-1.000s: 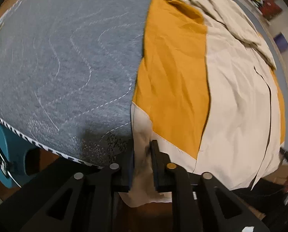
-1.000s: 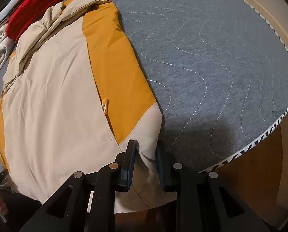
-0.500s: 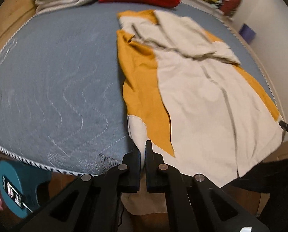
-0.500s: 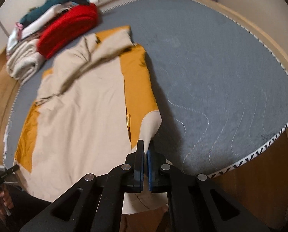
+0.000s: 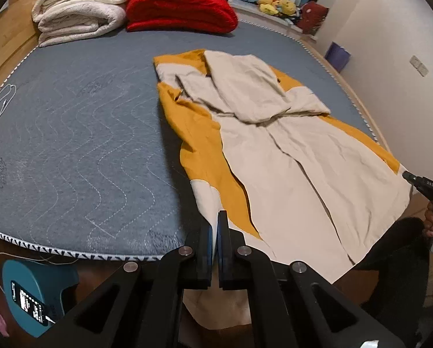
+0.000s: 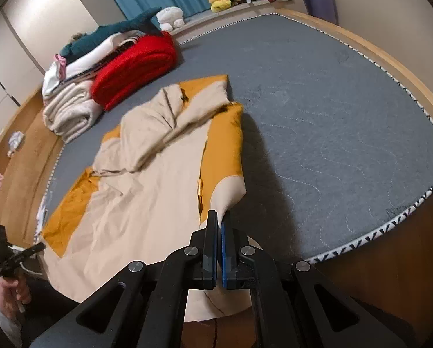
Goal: Fold large clothes
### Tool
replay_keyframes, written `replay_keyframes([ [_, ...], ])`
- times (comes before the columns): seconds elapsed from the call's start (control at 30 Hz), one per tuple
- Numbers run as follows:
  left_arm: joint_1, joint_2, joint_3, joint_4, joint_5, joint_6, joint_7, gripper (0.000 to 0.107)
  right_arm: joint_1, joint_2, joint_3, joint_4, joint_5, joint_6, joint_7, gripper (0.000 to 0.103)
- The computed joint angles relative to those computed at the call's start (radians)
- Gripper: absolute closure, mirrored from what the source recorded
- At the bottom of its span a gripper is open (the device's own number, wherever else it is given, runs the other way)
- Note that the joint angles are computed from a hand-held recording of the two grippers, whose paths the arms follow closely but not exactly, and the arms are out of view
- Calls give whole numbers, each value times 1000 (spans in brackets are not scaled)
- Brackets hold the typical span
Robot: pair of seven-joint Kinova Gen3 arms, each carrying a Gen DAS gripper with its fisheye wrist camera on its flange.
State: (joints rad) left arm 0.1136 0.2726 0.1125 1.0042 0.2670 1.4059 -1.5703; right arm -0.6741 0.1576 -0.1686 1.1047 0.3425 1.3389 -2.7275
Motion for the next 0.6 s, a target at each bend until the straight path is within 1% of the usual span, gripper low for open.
replay_keyframes([
  [0.17,-60,-71,-5,18,78,50,-54,106,-20,-69,-27,-14,14,52,-31,101],
  [0.27,-98,-109,-17,19,134,92,-94,106,-34,-116,-62,-17,35,91,-79,101],
  [0.43,-163,-159,-50,22,231,157,-127,106,-59,-155,-136,-73,84,181,-149,102],
  [0.53,-176,-165,-62,47,262,145,-127,106,-75,-154,-166,-108,119,225,-169,102],
  [0.6,-171,-150,-61,69,261,102,-125,106,-66,-155,-158,-107,107,210,-160,101],
])
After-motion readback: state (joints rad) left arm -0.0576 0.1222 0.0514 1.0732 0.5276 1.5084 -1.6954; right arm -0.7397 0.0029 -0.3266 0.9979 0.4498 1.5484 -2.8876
